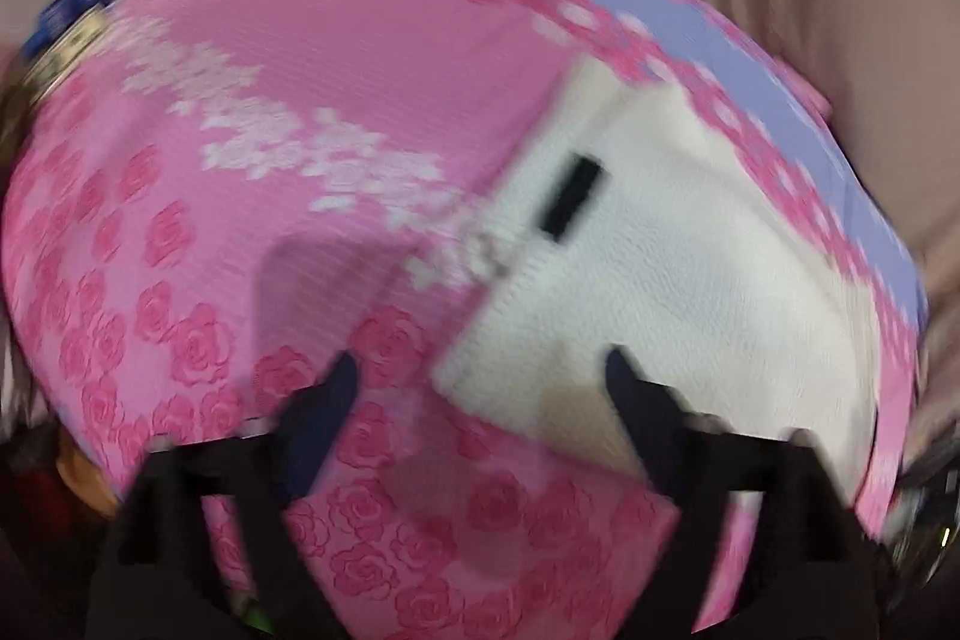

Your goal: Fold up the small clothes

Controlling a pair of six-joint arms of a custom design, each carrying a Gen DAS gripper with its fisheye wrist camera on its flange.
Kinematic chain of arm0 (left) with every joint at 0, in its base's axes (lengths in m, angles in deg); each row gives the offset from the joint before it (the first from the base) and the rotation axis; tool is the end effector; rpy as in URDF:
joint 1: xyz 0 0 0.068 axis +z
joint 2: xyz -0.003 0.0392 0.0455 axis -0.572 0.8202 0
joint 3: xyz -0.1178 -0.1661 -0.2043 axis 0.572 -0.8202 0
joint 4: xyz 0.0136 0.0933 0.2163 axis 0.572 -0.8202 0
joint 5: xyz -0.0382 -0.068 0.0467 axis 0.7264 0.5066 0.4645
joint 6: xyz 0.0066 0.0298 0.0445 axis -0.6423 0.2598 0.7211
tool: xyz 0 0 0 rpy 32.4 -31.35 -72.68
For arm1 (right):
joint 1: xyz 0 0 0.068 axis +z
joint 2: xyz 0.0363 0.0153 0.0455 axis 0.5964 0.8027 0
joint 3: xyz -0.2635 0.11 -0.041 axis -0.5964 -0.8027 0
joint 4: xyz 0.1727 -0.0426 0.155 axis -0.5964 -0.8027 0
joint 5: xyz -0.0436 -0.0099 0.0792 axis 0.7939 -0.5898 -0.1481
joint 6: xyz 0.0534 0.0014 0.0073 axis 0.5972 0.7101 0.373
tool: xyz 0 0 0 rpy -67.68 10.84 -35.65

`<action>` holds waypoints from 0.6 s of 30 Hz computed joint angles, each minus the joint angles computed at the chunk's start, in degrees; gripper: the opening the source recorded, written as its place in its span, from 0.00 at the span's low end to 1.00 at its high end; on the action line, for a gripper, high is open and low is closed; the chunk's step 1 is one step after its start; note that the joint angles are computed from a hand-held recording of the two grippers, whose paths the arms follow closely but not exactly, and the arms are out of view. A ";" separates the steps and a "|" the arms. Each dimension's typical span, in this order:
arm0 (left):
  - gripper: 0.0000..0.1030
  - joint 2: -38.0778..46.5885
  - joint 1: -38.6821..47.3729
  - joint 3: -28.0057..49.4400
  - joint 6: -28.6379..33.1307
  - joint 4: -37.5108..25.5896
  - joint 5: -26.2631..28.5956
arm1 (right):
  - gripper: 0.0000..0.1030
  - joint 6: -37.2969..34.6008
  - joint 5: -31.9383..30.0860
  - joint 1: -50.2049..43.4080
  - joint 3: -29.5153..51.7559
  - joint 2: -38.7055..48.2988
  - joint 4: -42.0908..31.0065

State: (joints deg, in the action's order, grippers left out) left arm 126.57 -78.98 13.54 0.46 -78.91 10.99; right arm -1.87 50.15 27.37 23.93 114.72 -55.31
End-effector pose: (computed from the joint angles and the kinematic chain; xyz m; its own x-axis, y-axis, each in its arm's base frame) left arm 0.1342 -0.1097 0.1427 -0.5670 -0.7174 -0.4048 -0.6794 0.6852 -0.2626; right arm 0.2955 -0.0372 0.1187 -0.8914 0.1558 -0.4255 0.0344 0.9596 0.2793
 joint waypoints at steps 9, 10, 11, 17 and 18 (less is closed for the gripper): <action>0.27 5.12 16.59 -7.67 11.57 25.20 17.55 | 0.16 11.79 -8.63 3.17 7.02 7.55 -2.57; 0.15 5.02 17.45 -7.28 12.67 25.47 19.36 | 0.15 12.32 -8.39 3.54 6.66 6.77 -2.32; 0.12 3.21 17.51 -6.58 13.21 23.59 19.47 | 0.14 12.09 -7.78 4.01 6.24 4.97 -2.23; 0.10 -12.61 11.87 -4.97 10.39 6.01 17.75 | 0.12 4.24 -5.53 0.47 4.06 -3.55 -8.90; 0.10 -14.33 8.72 -5.24 7.87 3.54 16.98 | 0.12 1.57 -5.08 -0.77 2.96 -4.60 -10.44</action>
State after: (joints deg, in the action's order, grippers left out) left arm 112.23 -70.26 8.30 8.33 -75.37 27.97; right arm -0.29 45.07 26.59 26.88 110.11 -65.75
